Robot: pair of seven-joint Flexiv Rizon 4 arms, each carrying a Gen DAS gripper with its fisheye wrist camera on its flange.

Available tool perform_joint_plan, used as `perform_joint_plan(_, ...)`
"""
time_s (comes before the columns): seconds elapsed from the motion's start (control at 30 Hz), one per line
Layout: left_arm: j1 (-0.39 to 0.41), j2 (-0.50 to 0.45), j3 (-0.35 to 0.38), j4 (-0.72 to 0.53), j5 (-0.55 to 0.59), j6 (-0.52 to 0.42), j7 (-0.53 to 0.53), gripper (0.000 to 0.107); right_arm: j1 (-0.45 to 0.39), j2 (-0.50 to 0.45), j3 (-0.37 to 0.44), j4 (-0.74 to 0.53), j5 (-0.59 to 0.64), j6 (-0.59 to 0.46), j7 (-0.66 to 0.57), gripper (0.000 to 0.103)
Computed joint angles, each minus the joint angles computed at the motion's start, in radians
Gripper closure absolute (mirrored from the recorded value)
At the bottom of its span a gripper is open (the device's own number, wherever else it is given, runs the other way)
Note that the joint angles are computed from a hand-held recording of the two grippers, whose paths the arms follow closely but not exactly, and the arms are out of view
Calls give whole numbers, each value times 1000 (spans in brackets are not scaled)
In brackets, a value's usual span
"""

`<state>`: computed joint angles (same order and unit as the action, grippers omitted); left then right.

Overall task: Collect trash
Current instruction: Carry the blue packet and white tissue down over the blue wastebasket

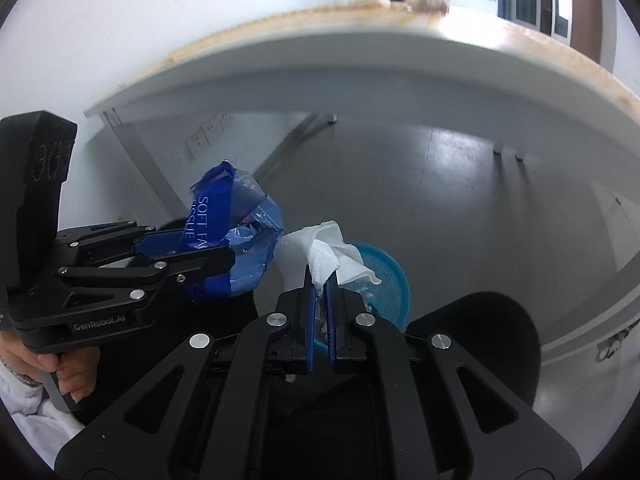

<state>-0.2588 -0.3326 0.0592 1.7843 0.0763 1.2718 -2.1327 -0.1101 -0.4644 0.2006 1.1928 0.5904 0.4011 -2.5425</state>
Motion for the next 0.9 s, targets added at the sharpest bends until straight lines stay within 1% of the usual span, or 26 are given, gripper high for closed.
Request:
perform_joint_plan(0.13,18,-28,0,8,-28,-5,-3,71,37,-34,-12,5,-50,25,36,99)
perform_joint_plan(0.2,25,-44,4,11,-36,-10,-7,71,59,-50,-16,11,-83,54,60,99)
perform_joint_plan(0.3,60,-67,-23,27,-100,-11,11,71,95,-86,-25,18,-156,87,108,99)
perform_joint_plan(0.37,86,-86,-43,32,-149,-17,33,71,116,-121,-31,4,-205,72,157,99)
perform_joint_plan(0.47,81,-120,-27,-3,-159,-49,34,71,122,-157,-26,-32,-246,21,220,99)
perform_joint_plan(0.6,118,-176,-58,-42,-222,-71,75,71,142,-207,-25,-69,-285,23,283,99)
perform_joint_plan(0.67,139,-206,-77,-56,-265,-80,93,71,153,-256,-28,-128,-306,-22,343,99)
perform_joint_plan(0.7,142,-215,-76,-63,-277,-87,94,71,162,-279,-32,-151,-321,-31,370,99)
perform_joint_plan(0.83,158,-275,-73,-124,-322,-148,83,71,187,-317,-32,-163,-365,0,402,99)
perform_joint_plan(0.9,159,-295,-62,-149,-327,-183,71,71,195,-351,-26,-203,-378,-28,426,99)
